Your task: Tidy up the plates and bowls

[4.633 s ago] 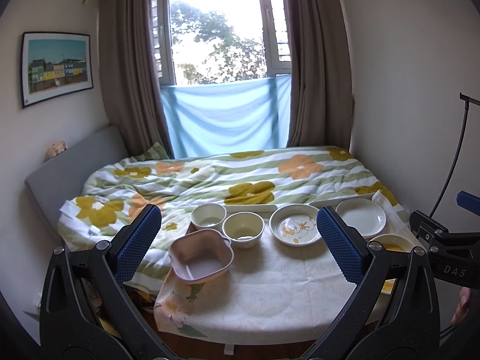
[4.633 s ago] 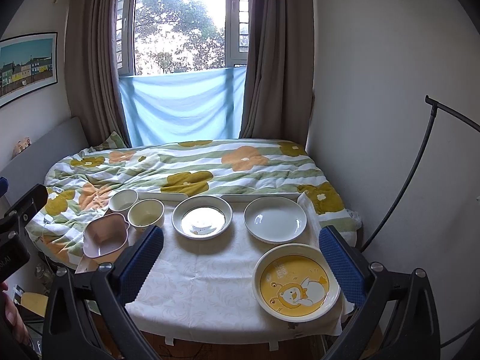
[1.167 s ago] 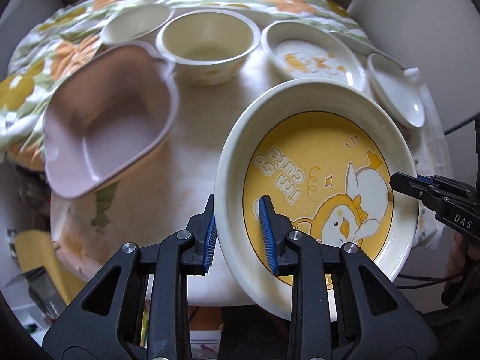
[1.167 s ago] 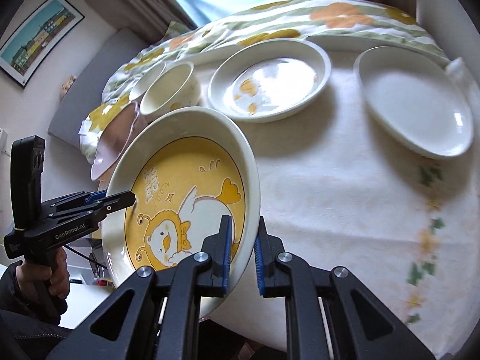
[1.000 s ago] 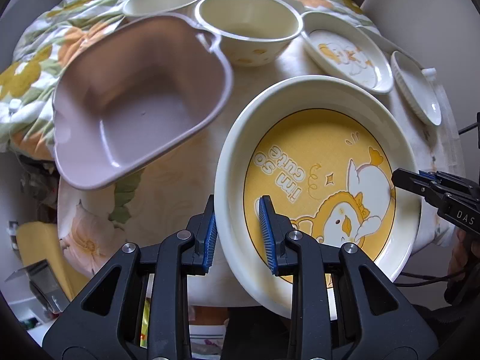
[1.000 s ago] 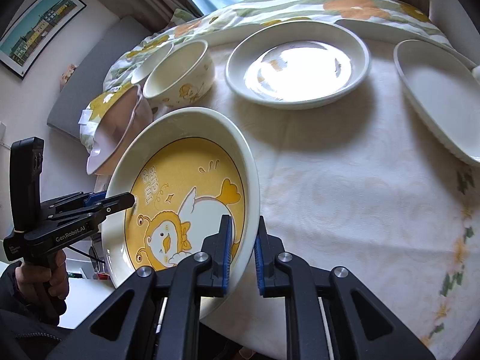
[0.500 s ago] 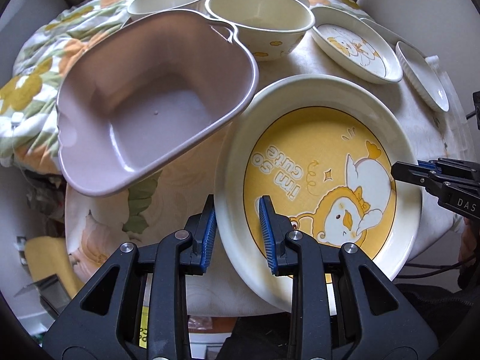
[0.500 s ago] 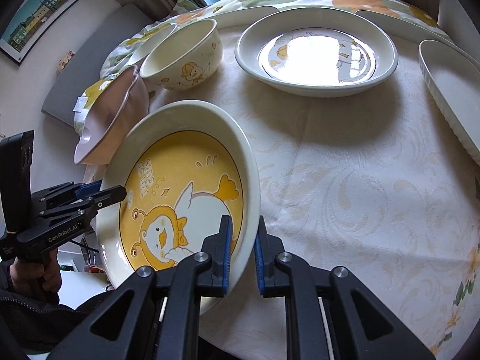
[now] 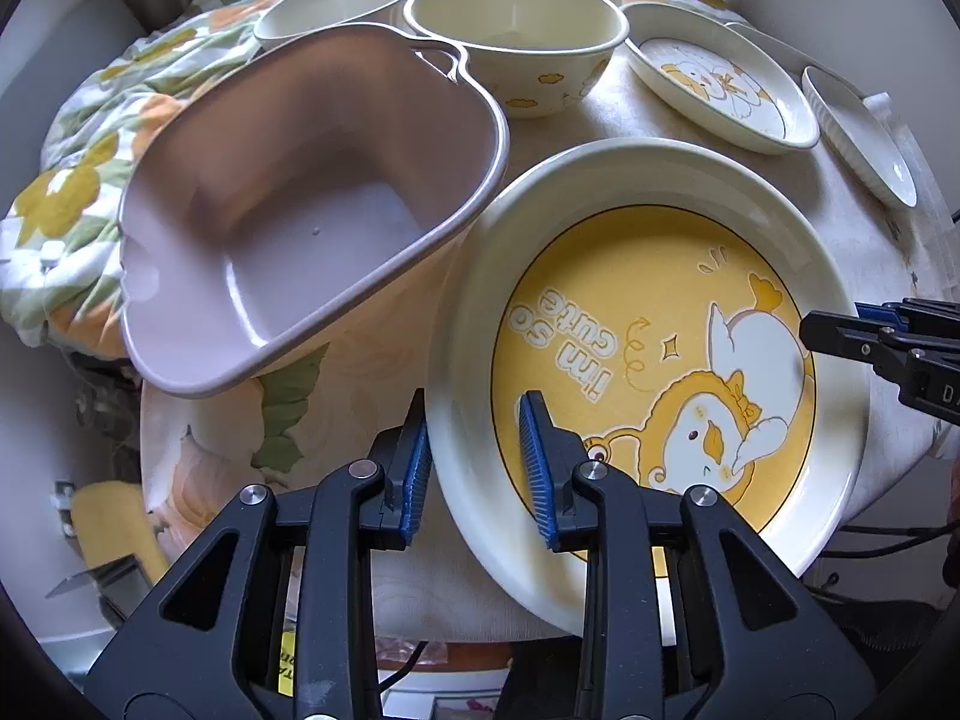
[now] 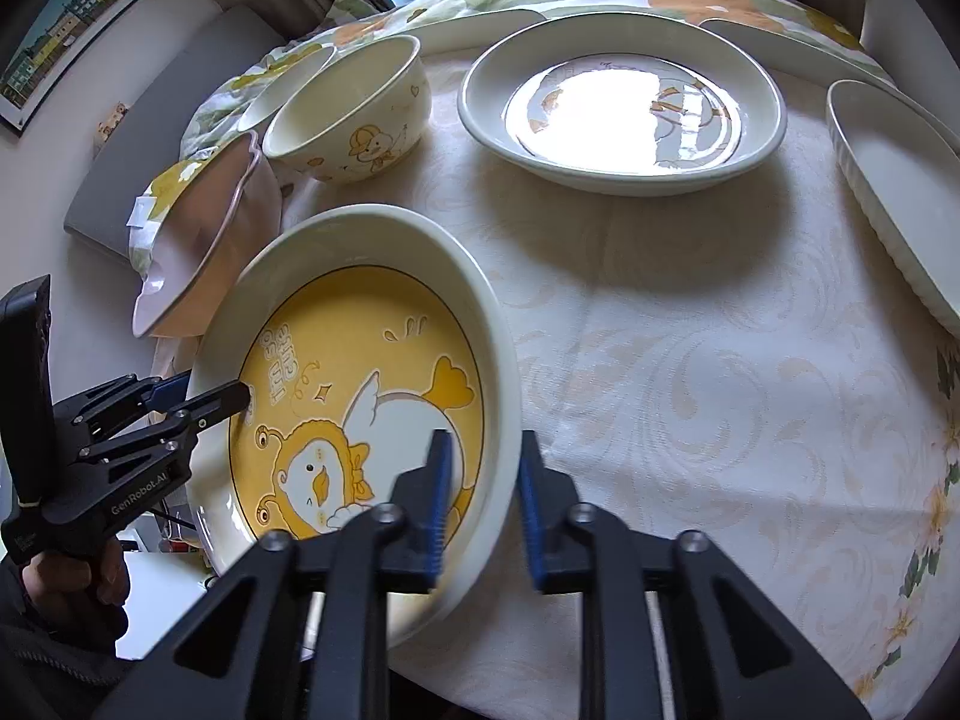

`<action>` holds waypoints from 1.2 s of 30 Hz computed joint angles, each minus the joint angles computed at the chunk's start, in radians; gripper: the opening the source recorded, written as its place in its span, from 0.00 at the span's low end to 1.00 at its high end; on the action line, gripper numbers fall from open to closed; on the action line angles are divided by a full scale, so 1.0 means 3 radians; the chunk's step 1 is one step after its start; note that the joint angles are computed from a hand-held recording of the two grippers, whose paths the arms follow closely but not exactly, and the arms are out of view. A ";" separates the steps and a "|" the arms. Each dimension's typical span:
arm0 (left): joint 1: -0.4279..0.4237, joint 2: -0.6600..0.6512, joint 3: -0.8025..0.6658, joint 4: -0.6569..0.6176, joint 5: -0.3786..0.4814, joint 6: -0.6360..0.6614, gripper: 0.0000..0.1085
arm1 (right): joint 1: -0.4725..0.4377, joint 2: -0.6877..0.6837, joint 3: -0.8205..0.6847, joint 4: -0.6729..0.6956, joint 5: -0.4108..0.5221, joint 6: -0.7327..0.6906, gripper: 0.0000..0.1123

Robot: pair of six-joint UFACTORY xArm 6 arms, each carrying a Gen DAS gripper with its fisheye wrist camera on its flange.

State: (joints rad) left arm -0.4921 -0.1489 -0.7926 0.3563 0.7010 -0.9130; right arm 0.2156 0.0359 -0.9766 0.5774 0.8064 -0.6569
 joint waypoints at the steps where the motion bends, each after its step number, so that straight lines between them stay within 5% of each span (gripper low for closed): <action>1: 0.0006 -0.0002 0.0011 -0.0015 -0.0029 0.0001 0.27 | 0.0016 0.0003 -0.0004 -0.0017 -0.0008 0.0014 0.39; 3: 0.0027 0.0005 0.0026 -0.0108 -0.0105 0.0064 0.33 | 0.0040 0.0003 -0.0005 0.0007 -0.0020 0.0000 0.48; 5: 0.0033 0.0034 0.0026 -0.0130 -0.0141 0.0084 0.57 | 0.0051 0.0004 0.0001 0.0069 -0.0032 -0.0047 0.48; 7: -0.0015 0.0067 -0.0011 0.0077 -0.0078 -0.0113 0.67 | 0.0053 0.0006 0.0014 0.0121 -0.0055 -0.0115 0.48; 14: -0.0255 0.0086 -0.0235 0.0333 0.0406 -0.0588 0.67 | -0.0158 -0.0066 -0.0003 0.0382 0.0099 -0.0449 0.48; 20: -0.0618 0.0037 -0.0684 0.0623 0.0838 -0.0991 0.67 | -0.0636 -0.0443 0.0013 0.0617 0.0377 -0.0905 0.50; 21: -0.0694 0.0054 -0.0827 0.0734 0.0891 -0.1060 0.67 | -0.0716 -0.0492 -0.0002 0.0643 0.0392 -0.0953 0.61; 22: -0.0772 0.0100 -0.1005 0.0873 0.0959 -0.1116 0.68 | -0.0812 -0.0551 -0.0014 0.0701 0.0383 -0.1009 0.83; 23: -0.0818 0.0151 -0.1149 0.0978 0.0999 -0.1139 0.77 | -0.0883 -0.0578 -0.0038 0.0758 0.0384 -0.1053 0.91; 25: -0.0920 0.0321 -0.1526 0.1267 0.1088 -0.1176 0.94 | -0.1062 -0.0636 -0.0095 0.0914 0.0371 -0.1172 0.92; 26: -0.0957 0.0435 -0.1738 0.1428 0.1076 -0.1161 0.95 | -0.1115 -0.0634 -0.0133 0.0928 0.0345 -0.1180 0.92; 30: -0.0861 0.0947 -0.2452 0.1381 0.0787 -0.0744 0.95 | -0.1364 -0.0470 -0.0459 0.0628 0.0496 -0.0957 0.92; 36: -0.0576 0.2193 -0.4088 0.0332 0.0639 0.0655 0.95 | -0.1547 -0.0287 -0.0663 0.0623 0.0277 -0.0686 0.92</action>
State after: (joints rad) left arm -0.6649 0.5090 -2.0189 0.4558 0.8928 -0.7165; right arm -0.2484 -0.0502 -1.1756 0.7642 0.8896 -0.8627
